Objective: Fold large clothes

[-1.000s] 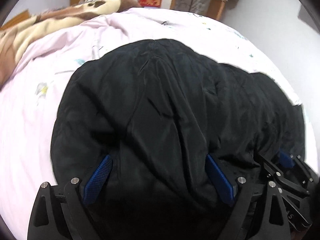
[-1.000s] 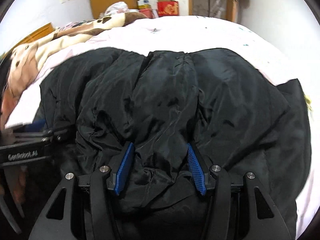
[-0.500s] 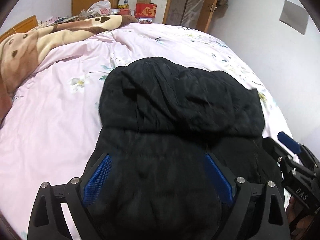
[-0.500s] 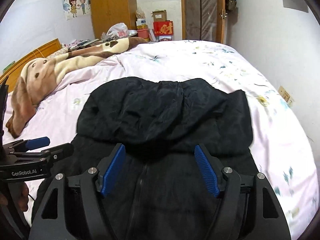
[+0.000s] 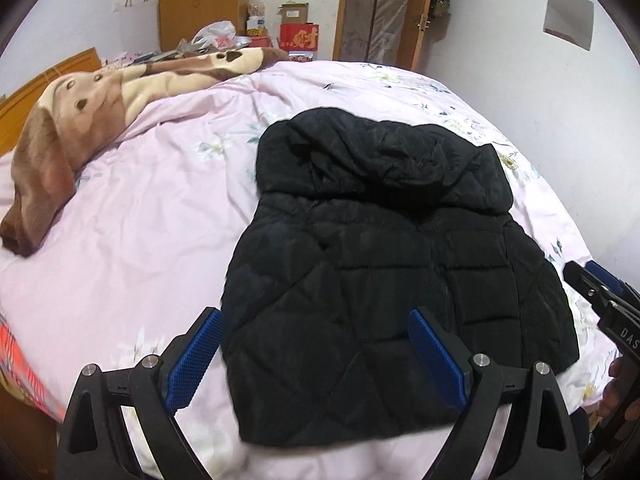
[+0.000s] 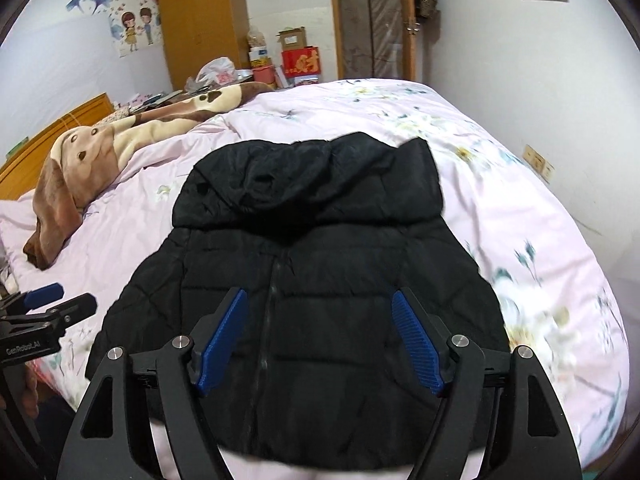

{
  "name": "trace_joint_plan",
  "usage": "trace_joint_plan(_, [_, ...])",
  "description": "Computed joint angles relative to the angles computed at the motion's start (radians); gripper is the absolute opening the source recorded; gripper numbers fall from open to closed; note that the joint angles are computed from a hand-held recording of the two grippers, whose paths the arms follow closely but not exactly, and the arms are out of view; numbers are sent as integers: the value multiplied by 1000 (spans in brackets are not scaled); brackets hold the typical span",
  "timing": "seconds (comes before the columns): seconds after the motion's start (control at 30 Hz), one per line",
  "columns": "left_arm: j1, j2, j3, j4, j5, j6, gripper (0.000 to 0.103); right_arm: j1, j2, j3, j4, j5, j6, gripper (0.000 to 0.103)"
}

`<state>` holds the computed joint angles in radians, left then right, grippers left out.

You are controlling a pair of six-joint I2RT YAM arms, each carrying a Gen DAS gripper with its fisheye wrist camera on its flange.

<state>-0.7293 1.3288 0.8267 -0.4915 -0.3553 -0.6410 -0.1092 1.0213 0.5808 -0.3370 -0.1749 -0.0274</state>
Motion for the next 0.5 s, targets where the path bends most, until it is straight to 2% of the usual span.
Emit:
trace_joint_plan(0.1, [-10, -81, -88, -15, -1, -36, 94, -66, -84, -50, -45, -21, -38, 75])
trace_joint_plan(0.33, [86, -242, -296, -6, 71, -79, 93, -307, -191, -137, -108, -116, -204, 76])
trace_joint_plan(0.5, [139, -231, -366, 44, 113, -76, 94, -472, -175, -185, -97, -135, -336, 76])
